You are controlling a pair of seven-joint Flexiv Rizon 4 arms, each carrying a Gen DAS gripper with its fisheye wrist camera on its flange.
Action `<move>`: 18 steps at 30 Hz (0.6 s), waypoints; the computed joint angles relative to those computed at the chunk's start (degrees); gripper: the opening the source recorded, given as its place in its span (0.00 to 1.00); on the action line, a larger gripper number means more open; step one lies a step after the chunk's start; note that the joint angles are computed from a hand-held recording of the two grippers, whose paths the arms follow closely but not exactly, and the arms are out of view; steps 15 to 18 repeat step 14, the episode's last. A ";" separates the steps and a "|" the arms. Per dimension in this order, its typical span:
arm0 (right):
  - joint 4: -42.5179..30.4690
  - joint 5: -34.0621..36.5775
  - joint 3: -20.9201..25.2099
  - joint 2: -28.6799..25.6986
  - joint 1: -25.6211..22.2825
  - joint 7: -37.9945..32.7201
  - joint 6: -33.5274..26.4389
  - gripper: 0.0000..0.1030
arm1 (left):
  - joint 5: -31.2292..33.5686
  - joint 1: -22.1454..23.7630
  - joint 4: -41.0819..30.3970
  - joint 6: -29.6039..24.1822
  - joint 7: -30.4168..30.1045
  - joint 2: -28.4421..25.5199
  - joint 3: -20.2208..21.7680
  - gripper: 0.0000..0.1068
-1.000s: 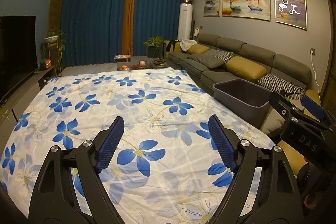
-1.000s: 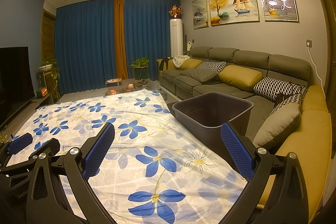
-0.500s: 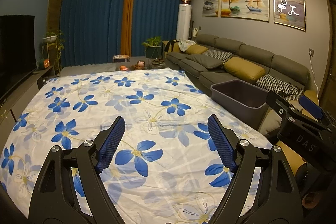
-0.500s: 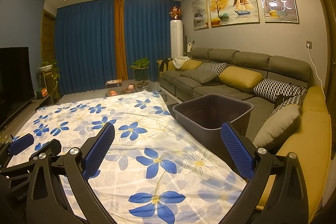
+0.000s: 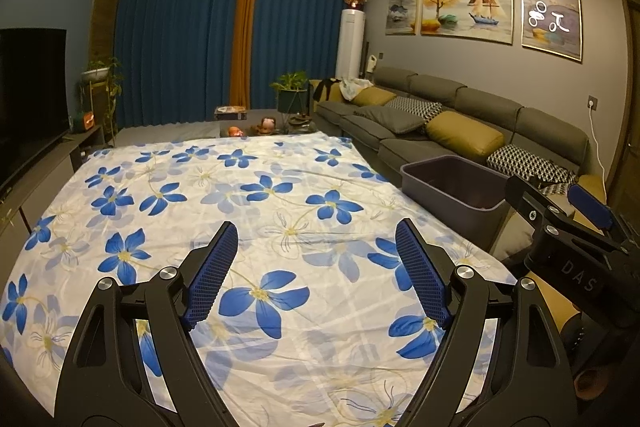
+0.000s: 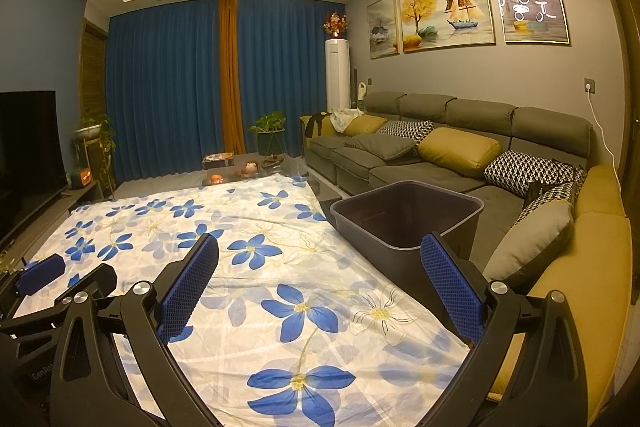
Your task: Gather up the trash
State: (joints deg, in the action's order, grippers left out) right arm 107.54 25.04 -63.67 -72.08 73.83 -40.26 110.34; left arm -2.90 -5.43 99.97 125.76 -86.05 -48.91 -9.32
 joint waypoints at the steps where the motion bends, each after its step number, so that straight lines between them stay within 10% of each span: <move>1: -0.08 0.02 -0.07 -0.03 0.01 0.04 -0.07 0.95 | -0.06 -0.06 0.02 0.09 -0.06 0.01 0.02 0.75; 18: -0.23 0.08 -0.20 -0.07 0.01 0.22 -0.26 0.95 | -5.35 -3.55 0.54 2.93 0.89 0.06 3.47 0.79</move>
